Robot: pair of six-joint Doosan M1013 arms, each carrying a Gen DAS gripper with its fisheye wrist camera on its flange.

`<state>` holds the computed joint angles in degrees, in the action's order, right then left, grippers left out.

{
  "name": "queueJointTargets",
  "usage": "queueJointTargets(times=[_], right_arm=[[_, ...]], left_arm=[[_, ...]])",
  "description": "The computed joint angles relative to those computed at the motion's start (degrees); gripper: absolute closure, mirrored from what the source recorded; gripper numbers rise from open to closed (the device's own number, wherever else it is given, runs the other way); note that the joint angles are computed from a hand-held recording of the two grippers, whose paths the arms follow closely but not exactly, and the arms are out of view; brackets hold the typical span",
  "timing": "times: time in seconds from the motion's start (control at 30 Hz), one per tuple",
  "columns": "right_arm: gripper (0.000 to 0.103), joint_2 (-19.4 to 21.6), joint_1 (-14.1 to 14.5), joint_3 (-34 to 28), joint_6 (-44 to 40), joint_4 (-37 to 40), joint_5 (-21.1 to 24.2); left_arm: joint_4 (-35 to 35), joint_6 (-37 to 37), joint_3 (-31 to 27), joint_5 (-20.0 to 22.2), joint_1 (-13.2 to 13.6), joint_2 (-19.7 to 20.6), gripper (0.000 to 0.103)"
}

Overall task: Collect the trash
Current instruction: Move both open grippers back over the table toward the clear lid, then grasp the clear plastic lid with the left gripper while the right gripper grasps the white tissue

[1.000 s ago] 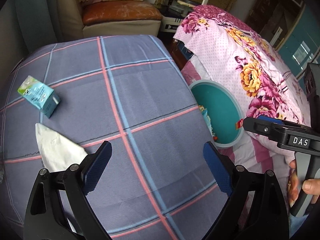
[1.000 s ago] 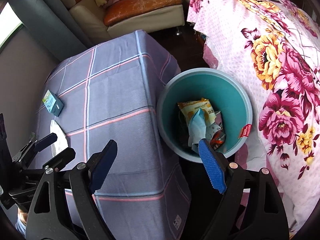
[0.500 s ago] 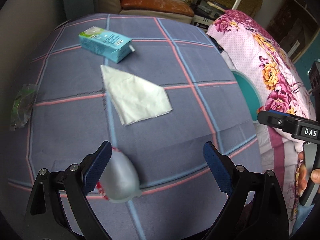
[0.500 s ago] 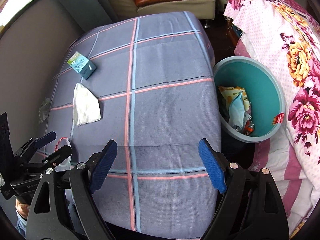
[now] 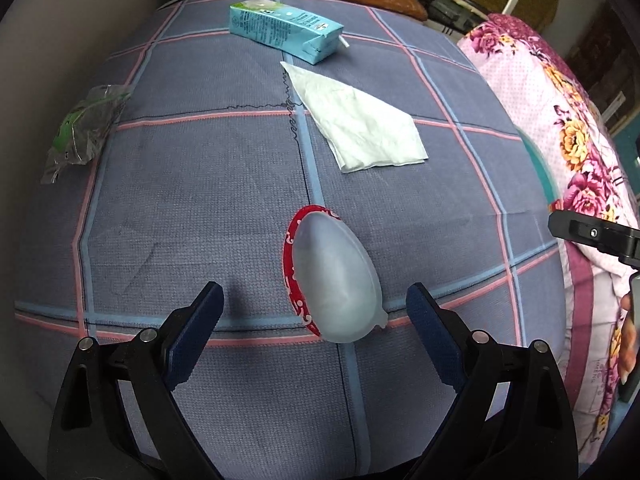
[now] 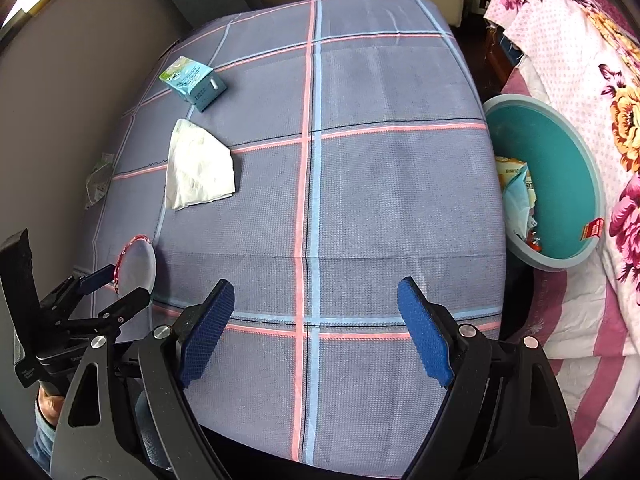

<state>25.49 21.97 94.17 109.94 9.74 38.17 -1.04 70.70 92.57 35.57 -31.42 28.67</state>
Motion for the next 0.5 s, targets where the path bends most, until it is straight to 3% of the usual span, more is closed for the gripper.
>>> queueJointTargets(times=[0.27, 0.33, 0.43, 0.5], right_arm=[[0.023, 0.65, 0.54, -1.21, -0.49, -0.13, 0.86], [0.023, 0.91, 0.62, -1.64, -0.56, -0.25, 1.18], [0.023, 1.39, 0.82, -2.35, -0.69, -0.43, 1.66], [0.023, 1.72, 1.00, -2.87, -0.83, -0.56, 1.95]], left_arm=[[3.06, -0.90, -0.19, -0.09, -0.57, 0.23, 0.010], [3.76, -1.08, -0.09, -0.24, -0.64, 0.21, 0.014], [3.01, 0.11, -0.25, -0.26, -0.54, 0.41, 0.030], [2.61, 0.53, 0.02, -0.70, -0.27, 0.35, 0.056]])
